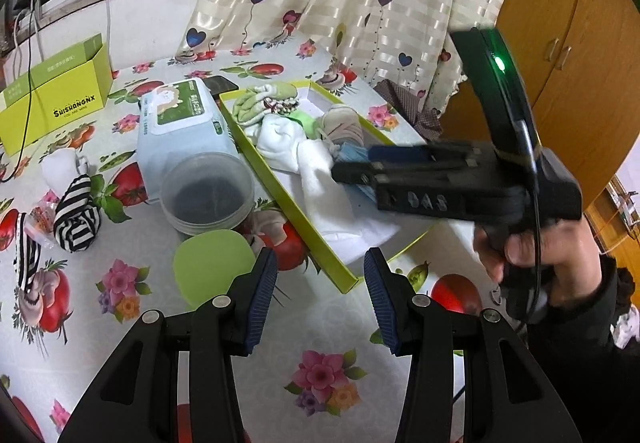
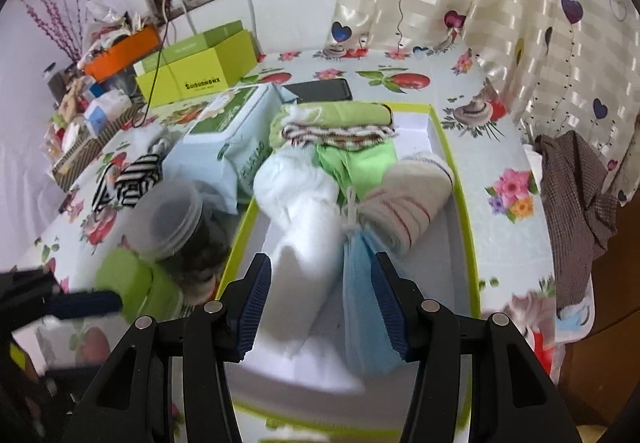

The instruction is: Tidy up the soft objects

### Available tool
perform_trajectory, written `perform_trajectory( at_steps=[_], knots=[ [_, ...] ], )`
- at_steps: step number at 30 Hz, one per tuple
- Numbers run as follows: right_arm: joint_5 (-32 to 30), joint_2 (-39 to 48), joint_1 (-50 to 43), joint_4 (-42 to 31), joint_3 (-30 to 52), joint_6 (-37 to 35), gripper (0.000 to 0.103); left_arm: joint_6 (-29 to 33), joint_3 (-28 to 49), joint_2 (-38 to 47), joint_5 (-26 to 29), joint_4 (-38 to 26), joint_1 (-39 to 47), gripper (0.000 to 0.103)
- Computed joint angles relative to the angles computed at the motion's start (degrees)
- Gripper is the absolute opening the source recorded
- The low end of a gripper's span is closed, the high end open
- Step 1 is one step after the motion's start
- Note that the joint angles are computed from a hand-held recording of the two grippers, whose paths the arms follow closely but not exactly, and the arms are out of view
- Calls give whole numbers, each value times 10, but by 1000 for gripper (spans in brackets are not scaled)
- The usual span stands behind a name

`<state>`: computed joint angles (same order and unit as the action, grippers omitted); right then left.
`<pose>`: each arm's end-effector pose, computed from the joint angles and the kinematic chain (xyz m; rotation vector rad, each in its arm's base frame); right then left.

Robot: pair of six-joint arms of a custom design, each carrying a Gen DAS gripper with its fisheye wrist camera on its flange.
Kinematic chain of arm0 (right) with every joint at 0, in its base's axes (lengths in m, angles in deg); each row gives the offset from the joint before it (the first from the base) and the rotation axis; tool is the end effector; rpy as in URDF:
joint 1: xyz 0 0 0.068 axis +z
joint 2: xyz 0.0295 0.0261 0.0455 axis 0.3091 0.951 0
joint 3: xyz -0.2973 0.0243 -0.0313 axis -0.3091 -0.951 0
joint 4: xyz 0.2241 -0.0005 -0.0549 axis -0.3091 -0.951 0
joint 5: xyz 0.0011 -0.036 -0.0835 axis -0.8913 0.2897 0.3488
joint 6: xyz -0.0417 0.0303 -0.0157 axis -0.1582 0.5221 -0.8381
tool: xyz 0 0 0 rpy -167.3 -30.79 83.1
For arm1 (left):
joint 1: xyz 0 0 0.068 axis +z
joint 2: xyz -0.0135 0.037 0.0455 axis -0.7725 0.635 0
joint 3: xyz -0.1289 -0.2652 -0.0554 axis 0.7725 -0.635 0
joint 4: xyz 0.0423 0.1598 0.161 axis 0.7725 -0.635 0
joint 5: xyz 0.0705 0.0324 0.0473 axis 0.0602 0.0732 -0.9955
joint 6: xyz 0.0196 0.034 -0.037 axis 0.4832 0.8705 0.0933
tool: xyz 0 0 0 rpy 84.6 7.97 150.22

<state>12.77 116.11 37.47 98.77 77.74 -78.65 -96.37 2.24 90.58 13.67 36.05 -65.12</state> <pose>0.3013 0.1155 0.1293 -0.6877 2.3478 0.3824 0.2005 -0.0541 0.1753 0.0518 2.4072 -0.2978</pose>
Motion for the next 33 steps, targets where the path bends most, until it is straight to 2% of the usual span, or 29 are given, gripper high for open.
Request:
perform_trajectory(
  at_steps=[7, 21, 27, 33],
  knots=[
    [54, 3, 26, 49, -80, 1, 52, 0, -13, -53, 1, -20, 14, 47],
    [92, -51, 91, 53, -155, 21, 52, 12, -34, -164, 20, -82, 75, 47],
    [104, -105, 112, 48, -181, 38, 52, 38, -48, -204, 52, -104, 138, 47],
    [95, -161, 124, 55, -195, 45, 58, 89, -71, -225, 115, -116, 258, 47]
  ],
)
